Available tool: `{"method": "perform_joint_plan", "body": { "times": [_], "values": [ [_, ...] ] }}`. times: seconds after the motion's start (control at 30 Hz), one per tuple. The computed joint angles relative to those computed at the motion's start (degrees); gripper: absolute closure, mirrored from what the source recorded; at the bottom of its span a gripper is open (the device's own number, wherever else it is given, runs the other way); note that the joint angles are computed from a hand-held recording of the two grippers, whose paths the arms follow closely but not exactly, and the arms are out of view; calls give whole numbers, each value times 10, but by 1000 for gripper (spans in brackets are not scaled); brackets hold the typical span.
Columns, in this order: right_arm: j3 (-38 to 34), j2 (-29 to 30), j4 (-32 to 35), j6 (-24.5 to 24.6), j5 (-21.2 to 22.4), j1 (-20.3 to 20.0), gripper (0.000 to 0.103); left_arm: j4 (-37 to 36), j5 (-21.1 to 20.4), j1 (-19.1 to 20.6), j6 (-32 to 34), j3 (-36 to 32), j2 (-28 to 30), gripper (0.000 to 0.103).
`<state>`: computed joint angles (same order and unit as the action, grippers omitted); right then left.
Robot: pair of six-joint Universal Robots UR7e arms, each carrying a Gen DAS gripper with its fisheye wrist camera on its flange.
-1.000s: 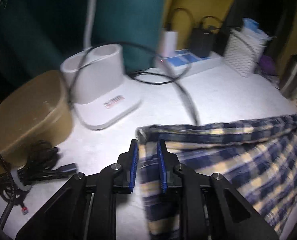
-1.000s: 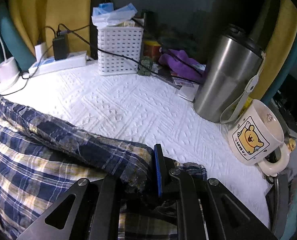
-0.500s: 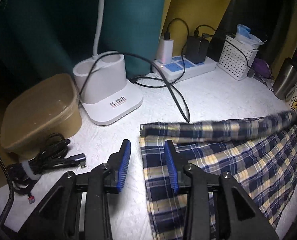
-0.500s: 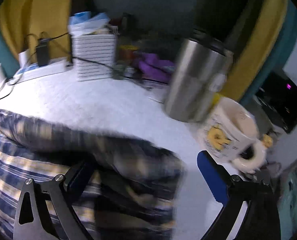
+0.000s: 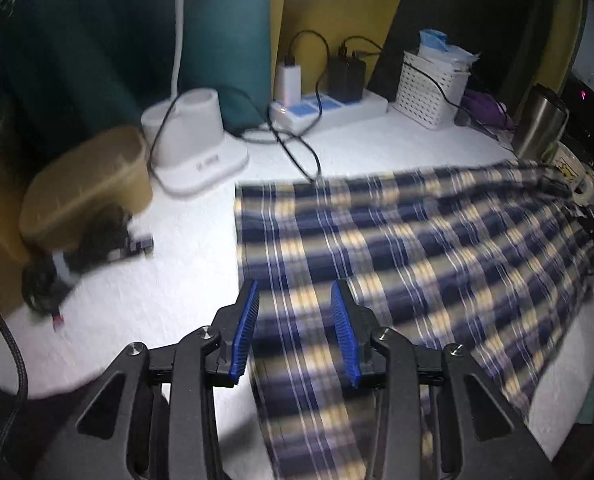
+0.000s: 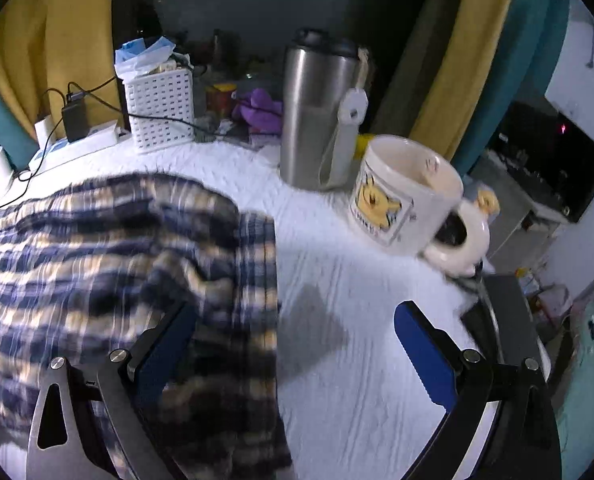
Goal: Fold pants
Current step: 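Pinch the folded pants' edge with the left tool while the right tool grasps the hem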
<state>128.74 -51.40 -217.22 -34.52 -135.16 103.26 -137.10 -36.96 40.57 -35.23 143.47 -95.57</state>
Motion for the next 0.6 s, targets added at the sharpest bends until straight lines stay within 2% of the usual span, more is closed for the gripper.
{"method": "perform_joint_plan", "body": {
  "times": [0.13,0.2,0.27,0.5,0.6],
  "values": [
    [36,-17,-11,16,7,-4,3,93,-6,-43,-96,28,-61,52],
    [50,-25,-12,26,13,-6,3,146,-13,-71,-147,43,-101,44],
    [66,-32,-14,39,24,-10,3,194,-22,-94,-191,54,-130,41],
    [113,-51,-18,82,60,-24,3,340,-68,-158,-338,87,-205,40],
    [128,-68,-3,113,95,-37,4,350,-89,-183,-360,106,-237,40]
  ]
}}
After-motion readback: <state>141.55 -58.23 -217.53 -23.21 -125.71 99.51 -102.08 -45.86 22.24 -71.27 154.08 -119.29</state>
